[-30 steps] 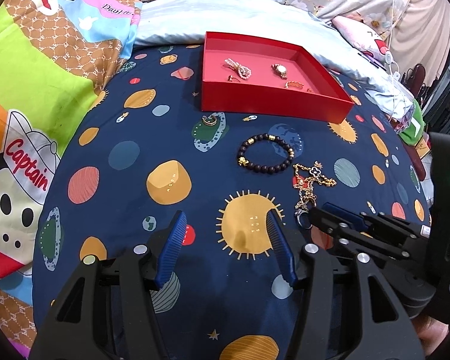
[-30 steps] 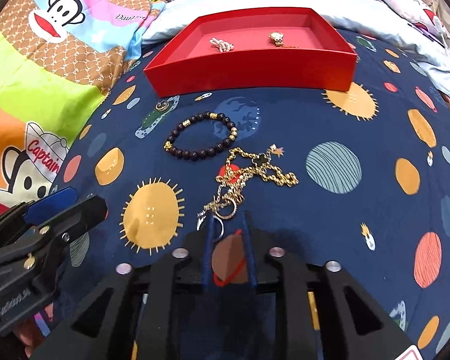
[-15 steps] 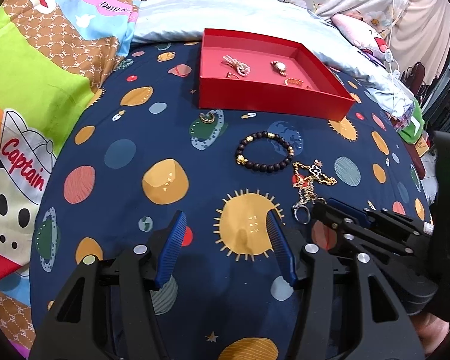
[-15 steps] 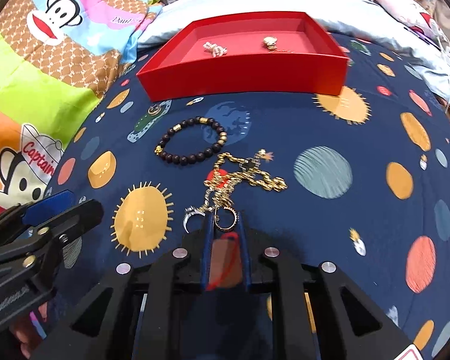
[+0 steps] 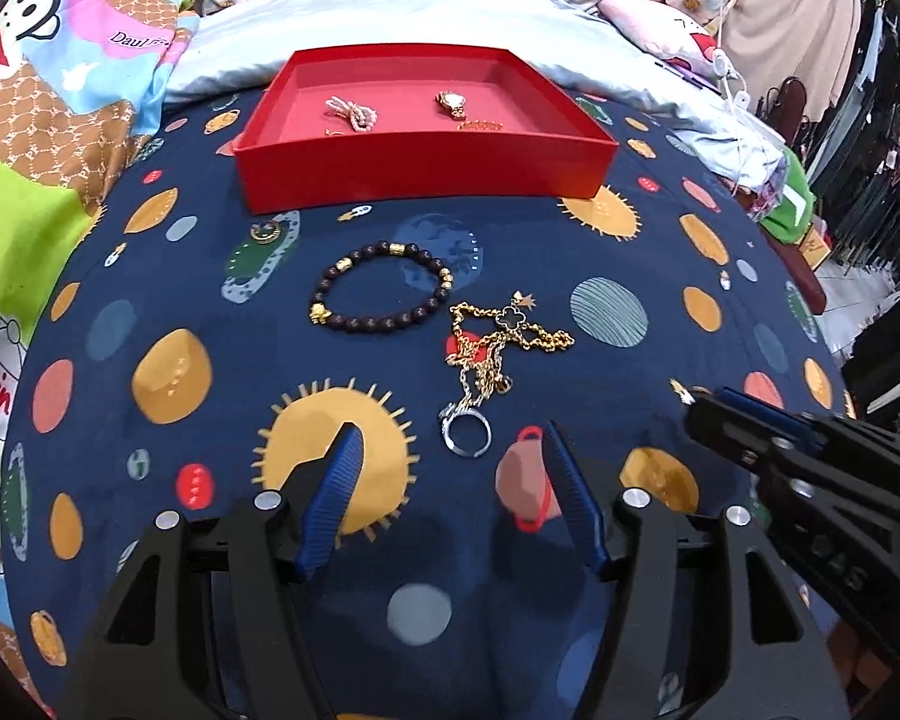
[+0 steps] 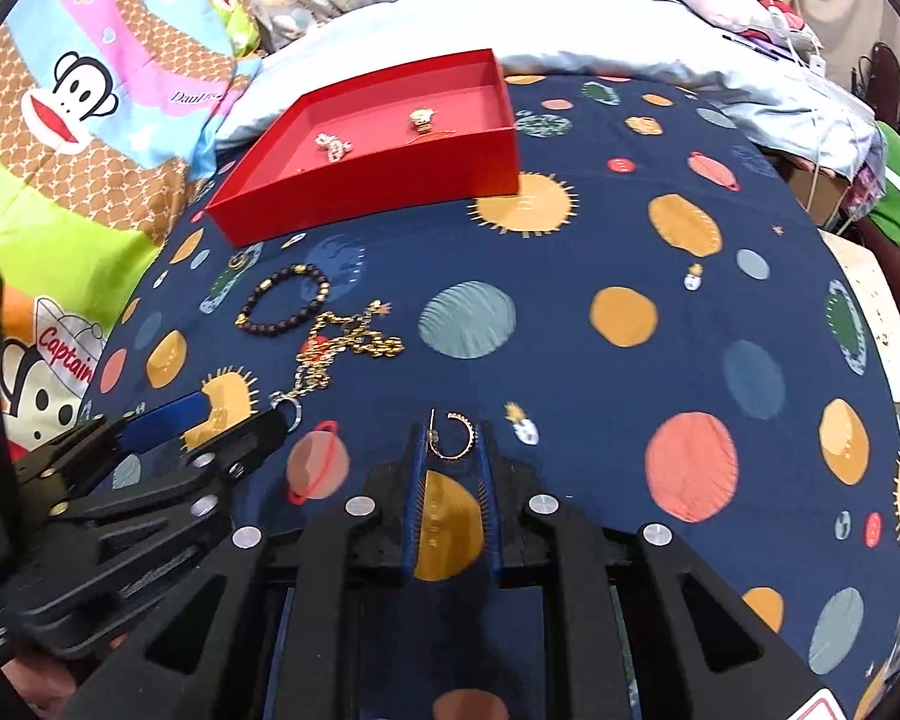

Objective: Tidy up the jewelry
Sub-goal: 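Lift a small gold hoop earring off the chain with the right tool, then grasp the silver ring on the gold chain with the left tool while the right tool holds the hoop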

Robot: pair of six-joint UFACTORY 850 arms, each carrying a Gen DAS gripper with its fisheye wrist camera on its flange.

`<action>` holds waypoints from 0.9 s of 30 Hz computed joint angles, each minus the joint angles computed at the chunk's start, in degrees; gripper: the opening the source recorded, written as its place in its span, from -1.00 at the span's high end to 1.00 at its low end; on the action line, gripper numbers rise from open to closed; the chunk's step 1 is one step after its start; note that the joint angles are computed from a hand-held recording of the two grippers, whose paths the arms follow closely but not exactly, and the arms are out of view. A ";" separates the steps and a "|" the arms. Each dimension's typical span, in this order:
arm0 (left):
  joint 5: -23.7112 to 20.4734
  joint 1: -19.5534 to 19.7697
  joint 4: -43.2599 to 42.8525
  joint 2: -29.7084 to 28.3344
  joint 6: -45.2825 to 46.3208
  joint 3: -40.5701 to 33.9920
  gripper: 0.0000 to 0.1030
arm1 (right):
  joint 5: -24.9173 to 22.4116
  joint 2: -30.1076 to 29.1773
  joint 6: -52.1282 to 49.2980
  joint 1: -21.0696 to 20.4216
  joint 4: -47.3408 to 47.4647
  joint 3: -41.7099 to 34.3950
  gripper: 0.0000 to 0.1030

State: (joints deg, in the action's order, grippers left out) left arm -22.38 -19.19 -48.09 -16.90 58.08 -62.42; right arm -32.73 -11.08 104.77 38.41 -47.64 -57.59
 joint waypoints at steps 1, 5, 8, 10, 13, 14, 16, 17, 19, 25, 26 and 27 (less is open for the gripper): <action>0.92 -0.42 0.46 -0.36 -0.54 -0.07 -0.16 | 0.14 0.30 0.40 -0.07 -0.17 0.43 0.71; 2.50 -1.41 5.04 -1.82 -5.20 -0.56 -0.01 | 0.62 0.65 1.14 -0.16 -0.65 1.01 0.71; 5.81 -2.16 6.17 -1.12 -4.99 0.90 0.10 | 0.54 0.82 1.44 -0.11 -1.16 1.23 0.71; 6.39 -2.02 5.71 -1.08 -4.67 1.05 0.30 | 0.79 0.96 1.84 -0.12 -1.52 1.42 0.71; 6.42 -1.63 4.62 -1.32 -4.17 0.74 0.59 | 1.22 1.11 2.44 -0.13 -2.08 1.64 0.71; 6.52 -1.61 4.54 -1.31 -3.95 0.74 0.64 | 1.21 1.13 2.60 -0.04 -2.18 1.66 0.71; 6.21 -1.38 3.34 -1.33 -2.39 0.71 0.69 | 1.28 1.17 2.86 0.05 -2.36 1.70 0.71; 5.89 -1.18 1.87 -1.22 -0.58 0.84 0.72 | 1.24 1.24 3.07 0.11 -2.49 1.74 0.71; 3.96 -0.52 0.27 -1.25 1.28 0.64 1.00 | 1.20 1.37 3.37 0.17 -2.71 1.84 0.71; 0.60 1.87 -3.84 -0.16 4.96 1.23 1.00 | 1.13 1.55 3.71 0.47 -3.10 1.91 0.71; 0.12 2.21 -3.78 -0.06 4.66 1.20 1.00 | 1.15 1.49 3.64 0.51 -3.05 1.85 0.71; -0.10 2.37 -3.84 -0.01 4.56 1.19 1.00 | 1.24 1.45 3.60 0.52 -3.04 1.83 0.71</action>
